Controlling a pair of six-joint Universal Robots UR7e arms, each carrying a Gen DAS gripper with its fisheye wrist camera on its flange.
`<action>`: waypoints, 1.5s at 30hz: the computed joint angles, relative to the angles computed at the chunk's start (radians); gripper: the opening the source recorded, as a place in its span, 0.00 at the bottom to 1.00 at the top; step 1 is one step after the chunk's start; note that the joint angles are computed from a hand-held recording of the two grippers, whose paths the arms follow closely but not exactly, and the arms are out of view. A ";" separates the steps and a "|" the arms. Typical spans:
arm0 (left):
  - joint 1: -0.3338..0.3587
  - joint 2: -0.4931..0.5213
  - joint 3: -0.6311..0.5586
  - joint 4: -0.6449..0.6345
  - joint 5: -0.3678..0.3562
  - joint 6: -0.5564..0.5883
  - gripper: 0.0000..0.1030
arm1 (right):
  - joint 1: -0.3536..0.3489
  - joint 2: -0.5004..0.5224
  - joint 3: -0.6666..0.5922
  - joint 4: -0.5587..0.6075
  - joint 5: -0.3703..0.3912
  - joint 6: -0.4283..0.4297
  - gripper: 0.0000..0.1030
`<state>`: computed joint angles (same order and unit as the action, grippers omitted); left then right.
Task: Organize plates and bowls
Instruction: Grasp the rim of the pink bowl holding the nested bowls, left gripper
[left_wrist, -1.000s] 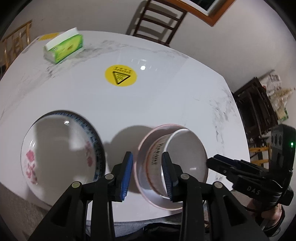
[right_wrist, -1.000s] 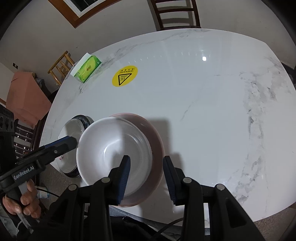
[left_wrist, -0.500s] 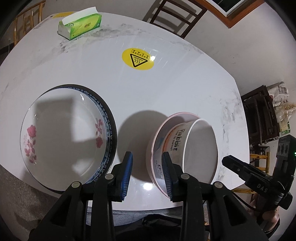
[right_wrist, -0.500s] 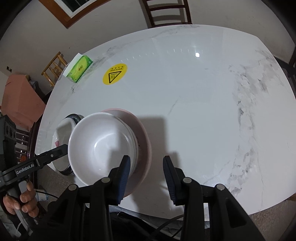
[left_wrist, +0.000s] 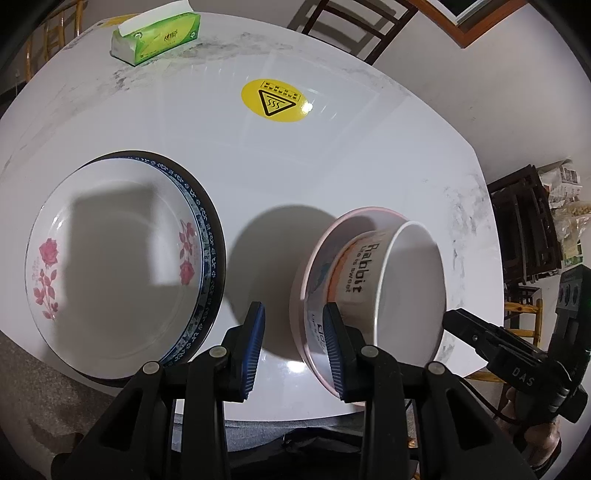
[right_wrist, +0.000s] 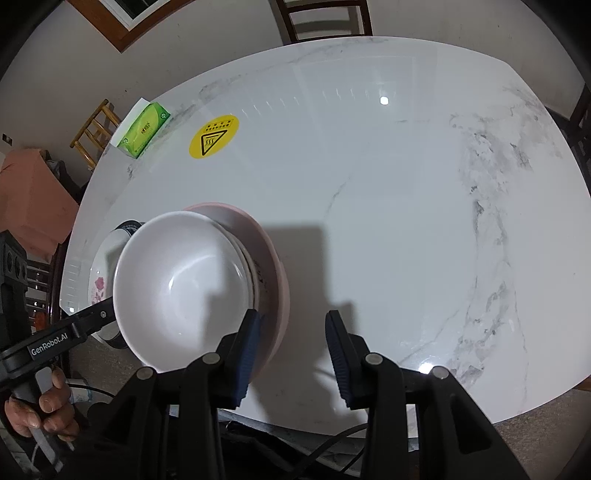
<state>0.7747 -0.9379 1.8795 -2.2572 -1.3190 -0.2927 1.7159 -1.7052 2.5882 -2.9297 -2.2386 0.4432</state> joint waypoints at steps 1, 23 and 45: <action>0.001 0.003 0.000 0.000 0.000 -0.001 0.28 | -0.003 0.001 0.000 -0.002 0.002 0.001 0.36; 0.012 0.045 -0.006 -0.001 0.017 -0.002 0.22 | -0.004 0.084 -0.034 0.031 -0.068 0.019 0.36; 0.021 0.043 0.010 -0.056 0.002 -0.005 0.20 | -0.007 0.073 -0.045 0.076 -0.072 0.066 0.36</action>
<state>0.7961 -0.8953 1.8898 -2.3128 -1.3172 -0.2976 1.7087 -1.6318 2.5437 -2.8535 -2.3109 0.5088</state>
